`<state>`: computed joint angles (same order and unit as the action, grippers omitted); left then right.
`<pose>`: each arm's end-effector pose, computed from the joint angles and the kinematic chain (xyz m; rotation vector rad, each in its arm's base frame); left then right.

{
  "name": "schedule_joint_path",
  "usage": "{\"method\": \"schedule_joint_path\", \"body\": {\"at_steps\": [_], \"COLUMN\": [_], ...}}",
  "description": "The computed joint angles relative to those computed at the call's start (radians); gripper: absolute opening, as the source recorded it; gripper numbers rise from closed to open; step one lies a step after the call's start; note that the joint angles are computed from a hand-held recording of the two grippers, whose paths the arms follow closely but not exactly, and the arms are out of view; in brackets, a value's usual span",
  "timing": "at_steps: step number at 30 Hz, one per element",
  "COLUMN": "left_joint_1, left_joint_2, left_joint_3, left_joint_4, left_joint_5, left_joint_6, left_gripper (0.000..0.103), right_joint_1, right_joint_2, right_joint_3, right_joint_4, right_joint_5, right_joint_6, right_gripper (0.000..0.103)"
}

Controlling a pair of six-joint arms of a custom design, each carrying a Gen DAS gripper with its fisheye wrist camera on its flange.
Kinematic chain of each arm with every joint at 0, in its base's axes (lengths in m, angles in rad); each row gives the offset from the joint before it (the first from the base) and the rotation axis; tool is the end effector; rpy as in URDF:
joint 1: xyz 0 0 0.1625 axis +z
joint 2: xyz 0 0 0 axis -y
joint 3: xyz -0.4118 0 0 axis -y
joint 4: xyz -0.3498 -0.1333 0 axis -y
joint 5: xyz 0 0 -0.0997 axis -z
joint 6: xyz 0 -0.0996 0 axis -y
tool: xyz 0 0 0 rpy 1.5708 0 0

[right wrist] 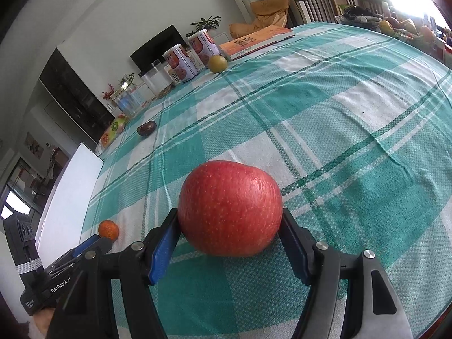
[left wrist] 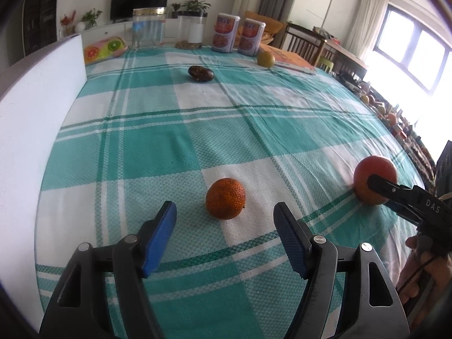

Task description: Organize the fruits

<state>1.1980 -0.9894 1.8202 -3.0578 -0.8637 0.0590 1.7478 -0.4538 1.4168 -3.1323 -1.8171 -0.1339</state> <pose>-0.0295 -0.6190 0.2492 0.2183 2.3943 -0.9396 0.2317 -0.6764 0.0322 0.3262 -2.7683 0.8666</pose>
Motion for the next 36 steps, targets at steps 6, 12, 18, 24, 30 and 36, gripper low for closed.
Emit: {"method": "schedule_joint_path", "body": {"at_steps": [6,12,18,24,30,36], "left_joint_1": [-0.003,0.002,-0.065,-0.145,-0.023,0.047], "left_joint_2": [0.045,0.039,-0.228,-0.541,-0.62,-0.665], "left_joint_3": [-0.072,-0.069,0.102,0.213,0.165,0.18], "left_joint_4": [0.082,0.081,0.164,0.202,0.365,0.544], "left_joint_5": [0.042,0.021,-0.197,-0.018,0.287,0.419], "left_joint_6": [0.03,-0.027,-0.197,-0.259,-0.357,-0.56], "left_gripper": [0.071,0.028,0.027,0.028,0.028,0.03], "right_joint_1": [0.004,-0.02,-0.012,0.142,0.35,0.46], "right_joint_2": [0.004,-0.017,-0.047,0.062,0.303,0.549], "right_joint_3": [-0.003,0.015,0.035,-0.167,-0.556,-0.912], "right_joint_4": [-0.003,0.018,0.106,0.402,0.778,1.004], "right_joint_5": [-0.01,0.072,0.261,0.423,0.376,0.18], "right_joint_6": [-0.005,0.024,0.059,-0.018,-0.211,-0.345], "right_gripper": [0.068,0.068,0.068,0.068,0.068,0.068]}}
